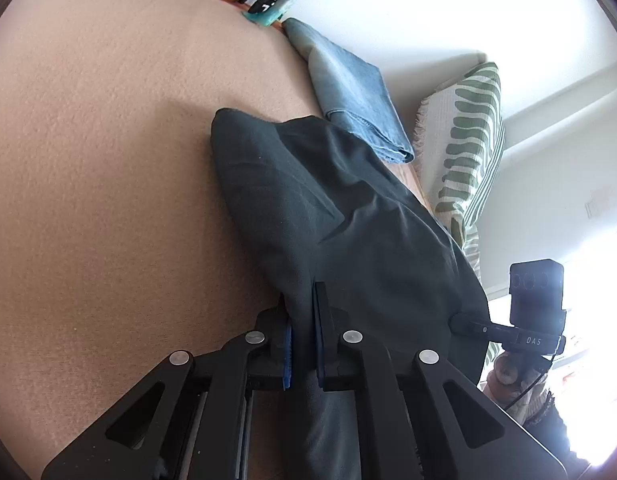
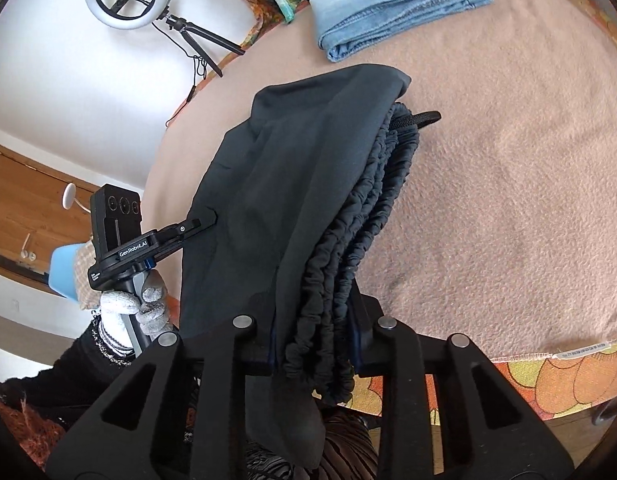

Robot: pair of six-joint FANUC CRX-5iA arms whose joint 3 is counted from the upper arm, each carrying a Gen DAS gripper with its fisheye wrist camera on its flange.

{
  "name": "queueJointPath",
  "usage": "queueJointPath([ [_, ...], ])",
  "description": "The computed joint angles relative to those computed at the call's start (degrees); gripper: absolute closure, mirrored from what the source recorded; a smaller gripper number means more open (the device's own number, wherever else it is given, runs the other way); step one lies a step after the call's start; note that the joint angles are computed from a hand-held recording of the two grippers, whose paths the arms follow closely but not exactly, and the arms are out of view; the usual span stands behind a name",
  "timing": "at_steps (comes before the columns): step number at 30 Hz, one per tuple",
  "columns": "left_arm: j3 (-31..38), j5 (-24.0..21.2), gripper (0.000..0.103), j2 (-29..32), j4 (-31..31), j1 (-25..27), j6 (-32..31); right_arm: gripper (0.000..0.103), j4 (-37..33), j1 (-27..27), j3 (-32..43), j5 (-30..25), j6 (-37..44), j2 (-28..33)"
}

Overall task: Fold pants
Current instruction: 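Grasp the folded trousers with both grippers and lift them off the bed, then lower the folded trousers onto the denim jeans with both grippers and release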

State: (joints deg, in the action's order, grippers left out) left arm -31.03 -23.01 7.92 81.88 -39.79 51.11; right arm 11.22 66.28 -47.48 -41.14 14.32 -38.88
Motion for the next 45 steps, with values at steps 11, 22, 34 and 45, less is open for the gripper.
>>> queueJointPath([
  [11,2.16,3.05,0.097,-1.75,2.68,-1.92,-6.25,0.078,14.83,8.30,4.68,-9.79,-6.78,2.25],
  [22,13.00,2.20,0.097,3.07,-4.50,0.58,-6.04,0.078,21.60,4.33,9.44,-13.21,-2.71,5.04],
  [34,29.56,0.29,0.097,13.72,-13.35,3.29,-1.99,0.078,20.68,-11.04,17.45,-9.38,10.35,13.90],
  [45,52.59,-5.24,0.097,27.61,-32.58,6.07,12.88,0.078,21.61,-23.98,24.00,-3.67,19.51,24.23],
])
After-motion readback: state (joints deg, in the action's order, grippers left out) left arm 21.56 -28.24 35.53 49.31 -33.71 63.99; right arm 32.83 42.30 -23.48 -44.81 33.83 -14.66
